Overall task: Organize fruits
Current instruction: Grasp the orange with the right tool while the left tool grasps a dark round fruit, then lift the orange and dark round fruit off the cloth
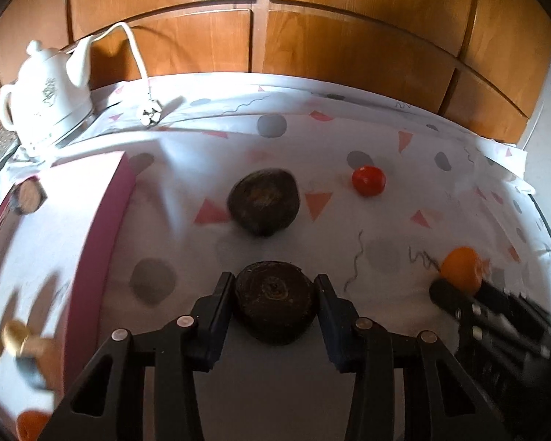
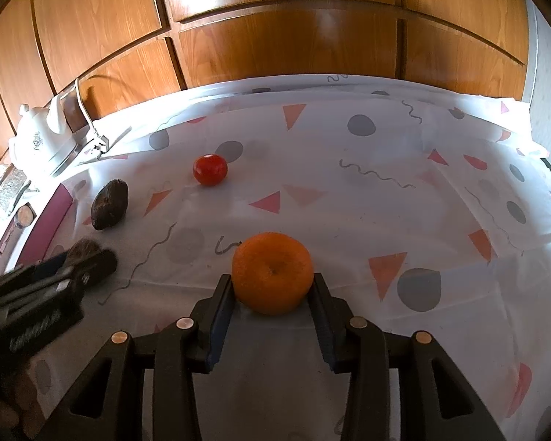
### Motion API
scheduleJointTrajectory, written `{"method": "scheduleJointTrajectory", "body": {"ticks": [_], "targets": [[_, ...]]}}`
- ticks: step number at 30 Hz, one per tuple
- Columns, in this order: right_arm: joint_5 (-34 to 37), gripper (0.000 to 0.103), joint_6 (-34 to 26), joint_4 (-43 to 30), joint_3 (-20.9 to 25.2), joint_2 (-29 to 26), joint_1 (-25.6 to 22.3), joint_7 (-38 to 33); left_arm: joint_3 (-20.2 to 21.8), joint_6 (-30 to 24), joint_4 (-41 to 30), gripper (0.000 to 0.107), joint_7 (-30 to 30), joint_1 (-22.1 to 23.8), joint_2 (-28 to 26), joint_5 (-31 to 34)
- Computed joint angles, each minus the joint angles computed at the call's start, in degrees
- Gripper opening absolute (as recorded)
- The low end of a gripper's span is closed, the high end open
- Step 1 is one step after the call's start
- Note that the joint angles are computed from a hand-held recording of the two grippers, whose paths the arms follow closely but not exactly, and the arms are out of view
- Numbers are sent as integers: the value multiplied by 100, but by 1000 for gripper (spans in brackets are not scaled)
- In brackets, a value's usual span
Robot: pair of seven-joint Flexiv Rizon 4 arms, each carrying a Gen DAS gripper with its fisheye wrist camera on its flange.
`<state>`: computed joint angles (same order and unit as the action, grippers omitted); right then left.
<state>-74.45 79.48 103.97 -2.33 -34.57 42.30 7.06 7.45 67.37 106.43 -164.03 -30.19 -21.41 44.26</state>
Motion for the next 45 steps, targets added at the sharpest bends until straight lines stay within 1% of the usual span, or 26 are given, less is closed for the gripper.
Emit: {"method": "scheduleJointTrajectory", "body": {"ticks": [4, 9, 21, 39, 45], "targets": [[58, 44, -140, -8, 29, 7, 32, -114, 63, 142, 50, 44, -238, -80, -10, 255], [143, 44, -206, -24, 57, -3, 36, -207, 42, -158, -109, 45, -187, -173, -85, 364], [144, 44, -250, -21, 32, 1, 67, -221, 29, -69, -106, 45, -389, -153, -98, 554], [144, 44, -337, -41, 62, -9, 73, -255, 54, 105, -67, 44, -496, -125, -94, 580], [41, 44, -244, -38, 38, -13, 47, -153, -19, -4, 67, 44, -270, -108, 65, 439]]}}
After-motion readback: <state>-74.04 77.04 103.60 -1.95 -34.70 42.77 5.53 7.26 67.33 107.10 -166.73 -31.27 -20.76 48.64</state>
